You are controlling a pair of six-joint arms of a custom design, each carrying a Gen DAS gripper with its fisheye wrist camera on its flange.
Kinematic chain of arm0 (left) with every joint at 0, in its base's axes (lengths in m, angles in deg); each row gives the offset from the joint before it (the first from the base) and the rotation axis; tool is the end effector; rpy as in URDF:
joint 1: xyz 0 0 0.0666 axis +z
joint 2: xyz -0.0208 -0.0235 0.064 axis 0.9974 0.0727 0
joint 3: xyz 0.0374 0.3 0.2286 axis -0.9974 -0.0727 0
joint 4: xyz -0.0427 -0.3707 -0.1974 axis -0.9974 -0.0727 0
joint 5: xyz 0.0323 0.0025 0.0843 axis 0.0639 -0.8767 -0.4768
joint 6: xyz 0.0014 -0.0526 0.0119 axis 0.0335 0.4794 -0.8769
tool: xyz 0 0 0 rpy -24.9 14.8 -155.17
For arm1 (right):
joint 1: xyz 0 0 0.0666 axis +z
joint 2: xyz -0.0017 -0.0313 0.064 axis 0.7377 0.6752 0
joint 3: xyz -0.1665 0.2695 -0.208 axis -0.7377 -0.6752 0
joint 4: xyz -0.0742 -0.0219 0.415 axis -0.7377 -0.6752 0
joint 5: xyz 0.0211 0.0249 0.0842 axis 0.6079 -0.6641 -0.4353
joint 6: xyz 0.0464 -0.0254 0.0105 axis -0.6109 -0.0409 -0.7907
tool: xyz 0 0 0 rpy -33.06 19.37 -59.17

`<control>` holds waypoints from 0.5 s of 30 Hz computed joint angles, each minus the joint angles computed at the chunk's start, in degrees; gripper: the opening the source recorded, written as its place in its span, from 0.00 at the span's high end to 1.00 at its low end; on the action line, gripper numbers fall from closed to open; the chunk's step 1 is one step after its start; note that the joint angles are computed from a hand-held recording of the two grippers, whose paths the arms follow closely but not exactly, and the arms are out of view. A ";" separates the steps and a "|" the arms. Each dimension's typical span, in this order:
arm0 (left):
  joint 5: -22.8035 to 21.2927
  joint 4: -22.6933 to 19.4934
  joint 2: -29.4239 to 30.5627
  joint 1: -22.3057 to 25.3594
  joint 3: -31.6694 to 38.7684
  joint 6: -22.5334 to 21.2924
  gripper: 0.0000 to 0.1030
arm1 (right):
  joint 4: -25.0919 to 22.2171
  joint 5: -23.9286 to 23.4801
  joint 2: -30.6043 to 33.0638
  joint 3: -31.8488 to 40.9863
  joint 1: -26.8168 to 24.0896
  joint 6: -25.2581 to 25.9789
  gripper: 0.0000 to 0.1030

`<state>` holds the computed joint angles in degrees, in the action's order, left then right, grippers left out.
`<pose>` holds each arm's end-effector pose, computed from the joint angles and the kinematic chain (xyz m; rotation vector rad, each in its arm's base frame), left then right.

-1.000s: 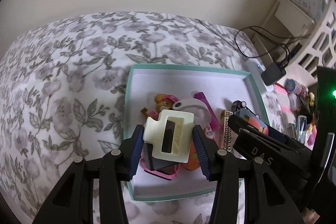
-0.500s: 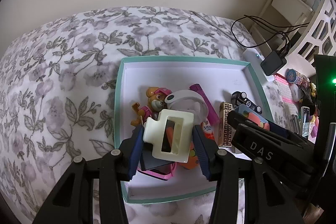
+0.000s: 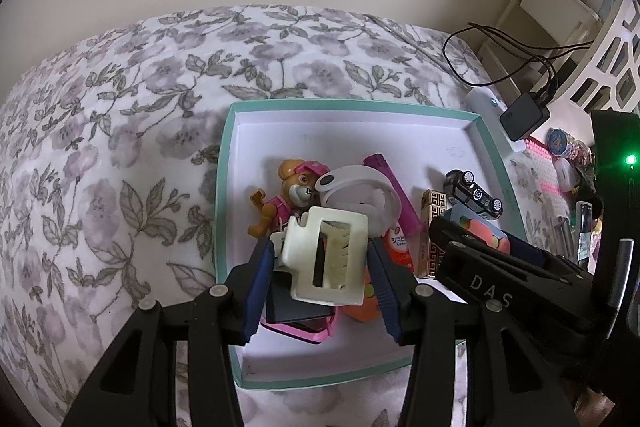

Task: Organize rigid objects
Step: 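Open both tools to release the cream clip and pink-and-blue block in the tray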

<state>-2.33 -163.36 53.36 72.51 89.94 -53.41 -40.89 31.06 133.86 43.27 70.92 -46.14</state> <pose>0.4727 -0.1134 0.4652 0.0479 2.7207 -0.1658 0.5011 0.2147 0.4276 0.2588 2.7529 0.2123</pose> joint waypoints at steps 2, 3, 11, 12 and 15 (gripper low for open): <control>-0.01 -0.06 0.00 0.09 0.05 0.26 0.49 | 0.03 -0.15 0.02 0.04 -0.04 -0.11 0.25; -0.03 -0.07 0.00 0.13 0.10 0.43 0.47 | 0.05 -0.27 0.04 0.03 -0.06 -0.16 0.25; 0.76 0.57 -0.53 0.66 0.25 1.20 0.42 | 0.39 -0.63 -0.25 0.07 -0.11 -0.31 0.25; 0.82 0.64 -0.59 0.72 0.28 1.26 0.42 | 0.40 -0.61 -0.24 0.10 -0.08 -0.28 0.25; 0.78 0.99 -0.86 0.97 0.34 1.72 0.42 | 0.52 -0.50 -0.35 0.10 -0.06 -0.20 0.25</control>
<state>-1.55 -162.37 52.50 73.48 90.27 -51.69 -40.37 30.56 133.51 43.38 70.86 -46.33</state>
